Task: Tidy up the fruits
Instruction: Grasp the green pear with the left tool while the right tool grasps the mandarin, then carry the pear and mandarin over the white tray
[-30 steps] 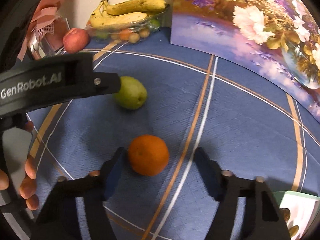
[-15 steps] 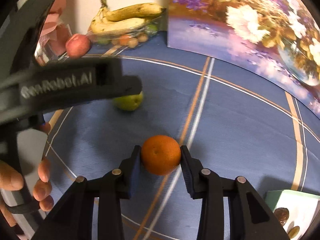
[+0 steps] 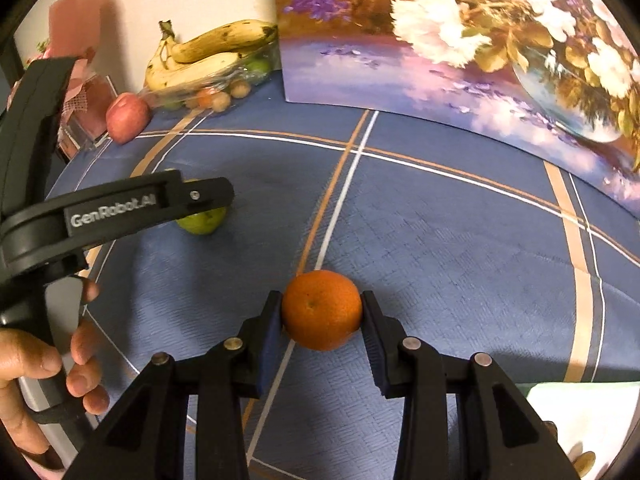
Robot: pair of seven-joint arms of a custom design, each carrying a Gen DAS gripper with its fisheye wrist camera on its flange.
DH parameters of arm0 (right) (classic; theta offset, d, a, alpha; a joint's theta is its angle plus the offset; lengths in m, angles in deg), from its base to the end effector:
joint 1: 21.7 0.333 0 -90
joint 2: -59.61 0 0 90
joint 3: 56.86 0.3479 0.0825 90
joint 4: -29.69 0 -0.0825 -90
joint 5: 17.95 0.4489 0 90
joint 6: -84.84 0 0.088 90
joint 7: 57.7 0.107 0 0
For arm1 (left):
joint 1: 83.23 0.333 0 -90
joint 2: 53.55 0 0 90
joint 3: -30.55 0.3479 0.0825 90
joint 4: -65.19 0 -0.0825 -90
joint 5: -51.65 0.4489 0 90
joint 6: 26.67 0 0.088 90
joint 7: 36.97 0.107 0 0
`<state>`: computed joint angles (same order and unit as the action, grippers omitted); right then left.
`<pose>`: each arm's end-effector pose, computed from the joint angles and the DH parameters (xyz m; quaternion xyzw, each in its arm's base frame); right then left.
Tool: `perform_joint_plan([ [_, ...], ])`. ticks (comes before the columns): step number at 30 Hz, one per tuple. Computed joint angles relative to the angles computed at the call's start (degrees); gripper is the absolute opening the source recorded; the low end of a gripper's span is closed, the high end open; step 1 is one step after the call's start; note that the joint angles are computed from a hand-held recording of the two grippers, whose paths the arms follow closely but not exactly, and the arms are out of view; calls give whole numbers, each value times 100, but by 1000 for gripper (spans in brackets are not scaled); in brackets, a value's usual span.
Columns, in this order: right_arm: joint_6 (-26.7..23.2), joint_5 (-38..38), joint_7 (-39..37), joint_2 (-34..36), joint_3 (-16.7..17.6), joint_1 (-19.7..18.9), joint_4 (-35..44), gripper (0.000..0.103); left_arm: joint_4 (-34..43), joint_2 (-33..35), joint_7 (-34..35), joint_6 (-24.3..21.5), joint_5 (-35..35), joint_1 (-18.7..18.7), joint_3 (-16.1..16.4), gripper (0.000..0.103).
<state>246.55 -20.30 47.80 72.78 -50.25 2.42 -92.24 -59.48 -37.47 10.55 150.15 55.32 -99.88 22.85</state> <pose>0.5686 0.3379 0.3380 -0.7809 0.5804 -0.0846 0.2150 0.5981 -0.2734 0.3160 -0.7566 0.5751 -0.3058 0.0574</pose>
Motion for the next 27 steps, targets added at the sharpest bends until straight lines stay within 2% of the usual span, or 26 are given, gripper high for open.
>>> perform_joint_plan([
  [6,26,-20,129,-62,-31,20,-69,40,-67,-64,-58,5,-34,-1,-9,53],
  [11,109,186,272,-170,23,-21,-261,40,-179,-220,-514,-110,236,-318,295,53],
  [14,205,373,371,-272,68,-47,-417,40,-238,-289,-322,-159,-22,23,-110,53],
  [21,254,326,852,-675,38,11,-838,40,-456,-566,-236,-241,-496,242,-456,53],
  [27,356,270,1333,-1084,65,15,-1246,40,-764,-950,-260,-361,-703,216,-538,53],
])
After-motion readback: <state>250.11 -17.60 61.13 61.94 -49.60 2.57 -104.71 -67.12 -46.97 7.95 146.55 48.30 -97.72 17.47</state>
